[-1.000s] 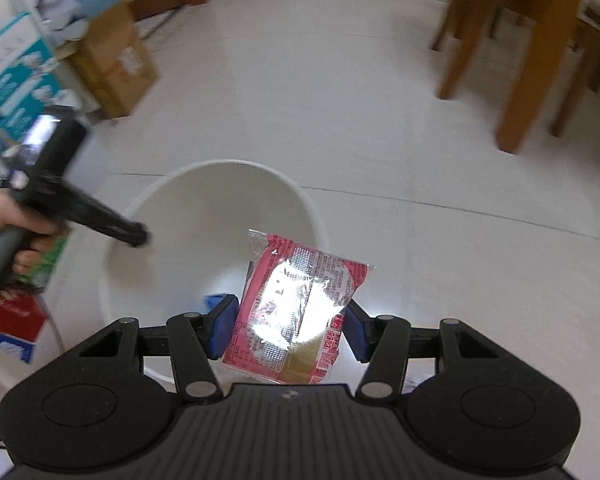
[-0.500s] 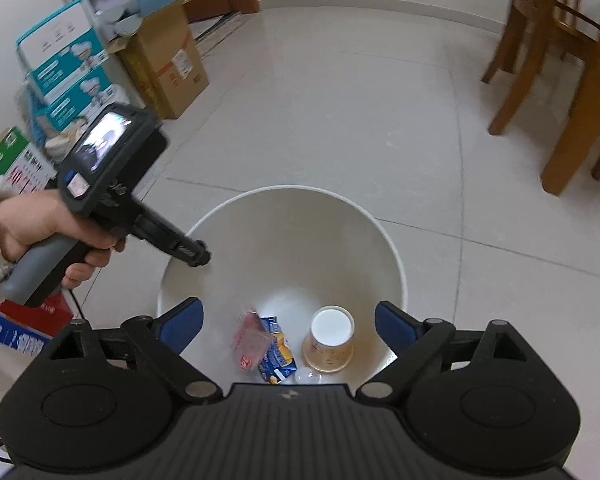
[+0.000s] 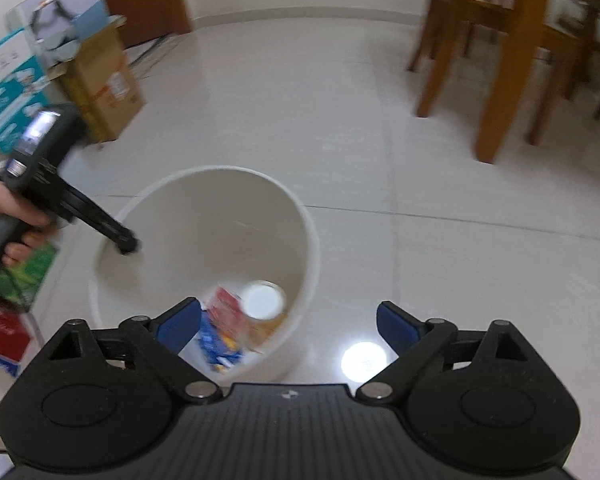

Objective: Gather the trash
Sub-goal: 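Move the right tool to the bubble-wrap bag and grasp it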

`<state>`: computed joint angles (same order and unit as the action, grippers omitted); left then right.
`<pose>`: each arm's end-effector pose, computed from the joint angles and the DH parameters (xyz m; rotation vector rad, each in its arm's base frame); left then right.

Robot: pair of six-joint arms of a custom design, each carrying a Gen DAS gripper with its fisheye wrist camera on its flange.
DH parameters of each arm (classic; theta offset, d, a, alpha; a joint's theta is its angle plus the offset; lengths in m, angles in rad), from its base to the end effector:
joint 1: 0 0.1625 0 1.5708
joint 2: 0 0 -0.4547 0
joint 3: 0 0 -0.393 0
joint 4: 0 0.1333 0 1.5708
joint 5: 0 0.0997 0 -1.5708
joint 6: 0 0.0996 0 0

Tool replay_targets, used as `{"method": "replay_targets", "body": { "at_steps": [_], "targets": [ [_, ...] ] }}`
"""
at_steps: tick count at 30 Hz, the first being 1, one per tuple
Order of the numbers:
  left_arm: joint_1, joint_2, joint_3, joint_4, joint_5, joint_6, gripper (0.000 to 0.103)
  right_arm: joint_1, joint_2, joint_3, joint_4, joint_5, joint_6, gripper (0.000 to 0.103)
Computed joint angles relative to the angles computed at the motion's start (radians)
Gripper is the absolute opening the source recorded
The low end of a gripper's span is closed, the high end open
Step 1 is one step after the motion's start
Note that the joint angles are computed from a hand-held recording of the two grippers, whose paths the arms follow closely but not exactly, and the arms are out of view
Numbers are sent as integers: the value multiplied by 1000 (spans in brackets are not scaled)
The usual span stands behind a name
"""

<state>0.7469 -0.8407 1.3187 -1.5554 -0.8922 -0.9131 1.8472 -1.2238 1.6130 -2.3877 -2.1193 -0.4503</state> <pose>-0.3830 -0.6215 0.2050 0.1030 2.3373 -0.2488 0.2541 -0.5976 0.4050 0.7518 -2.4106 0.4837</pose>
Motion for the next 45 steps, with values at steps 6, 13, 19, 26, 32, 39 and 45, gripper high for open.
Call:
{"method": "replay_targets", "body": {
  "at_steps": [6, 13, 19, 26, 32, 39, 45],
  "targets": [
    [1, -5, 8, -6, -1, 2, 7, -111, -128, 211, -178, -86, 112, 103],
    [1, -5, 9, -7, -2, 0, 7, -236, -174, 419, -479, -186, 80, 103],
    [3, -6, 7, -8, -5, 2, 7, -312, -88, 466, -664, -275, -28, 103],
    [3, -6, 6, -6, -4, 6, 7, -372, -27, 443, -719, -318, 8, 103],
    [4, -5, 5, -5, -5, 8, 7, -402, 0, 399, -640, -355, 59, 103],
    [4, -5, 4, -5, -5, 9, 7, -416, -1, 371, -526, -364, 143, 82],
    [4, -5, 4, -5, -4, 10, 7, -392, -25, 362, -456, -362, 165, 67]
  ]
}}
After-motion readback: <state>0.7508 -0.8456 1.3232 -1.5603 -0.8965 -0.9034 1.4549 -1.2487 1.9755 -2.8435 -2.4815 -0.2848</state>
